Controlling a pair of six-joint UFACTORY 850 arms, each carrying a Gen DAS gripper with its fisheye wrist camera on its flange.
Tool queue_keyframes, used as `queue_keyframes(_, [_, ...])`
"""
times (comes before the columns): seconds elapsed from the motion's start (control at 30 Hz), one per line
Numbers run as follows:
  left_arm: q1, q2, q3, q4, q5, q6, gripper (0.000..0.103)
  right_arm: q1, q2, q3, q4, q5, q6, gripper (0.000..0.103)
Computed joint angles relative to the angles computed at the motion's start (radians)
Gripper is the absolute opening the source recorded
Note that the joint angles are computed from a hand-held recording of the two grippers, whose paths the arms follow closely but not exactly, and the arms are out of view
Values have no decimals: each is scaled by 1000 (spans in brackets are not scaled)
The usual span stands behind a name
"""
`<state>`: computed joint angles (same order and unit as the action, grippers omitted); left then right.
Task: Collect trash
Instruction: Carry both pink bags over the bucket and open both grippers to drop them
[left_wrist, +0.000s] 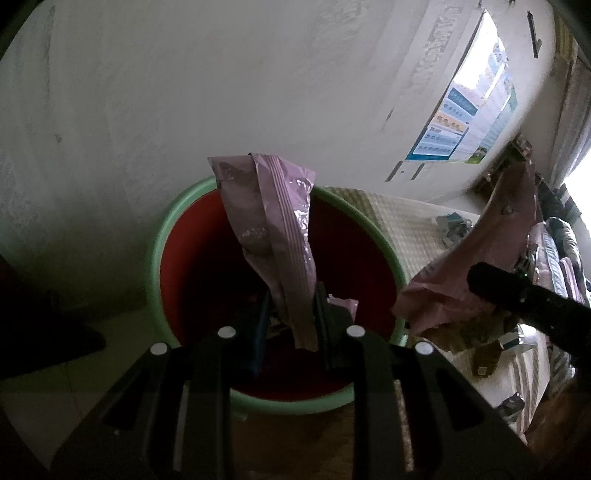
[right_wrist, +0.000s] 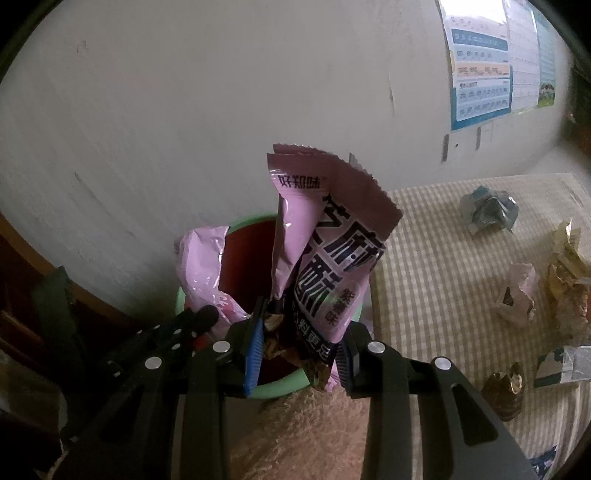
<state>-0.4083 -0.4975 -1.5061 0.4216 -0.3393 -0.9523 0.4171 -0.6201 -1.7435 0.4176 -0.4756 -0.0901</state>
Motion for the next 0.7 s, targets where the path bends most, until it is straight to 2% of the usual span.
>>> queue_keyframes(0.3, [2,-11,-9,-10,-10,3,21,4,-42,-63,-36,-27,29,35])
queue_keyframes(0.4, [2,-14,-11,4,-16,-12,21,7,-45,-67,-30,-20,20,43])
queue_keyframes(0.47, [1,-12,-9,39,-19,-51,27,6,-40,-57,-7,-8,-1,51])
queue_keyframes(0.5, [1,-12,-9,49,-18,-62,34,5,-35,-49,1,1,-8,58])
queue_keyframes(0.53, [0,-11,-7,79,-17,-93,43,5,-29,-40,2,11,-8,60])
queue_keyframes(0.57, [-1,-9,-4,99,-15,-114,46,4,-24,-34,-2,17,-1,60])
queue_keyframes(0.7, [-5,-8,-8,146,-27,-155,49,-7,-1,-3,25,29,-6,60])
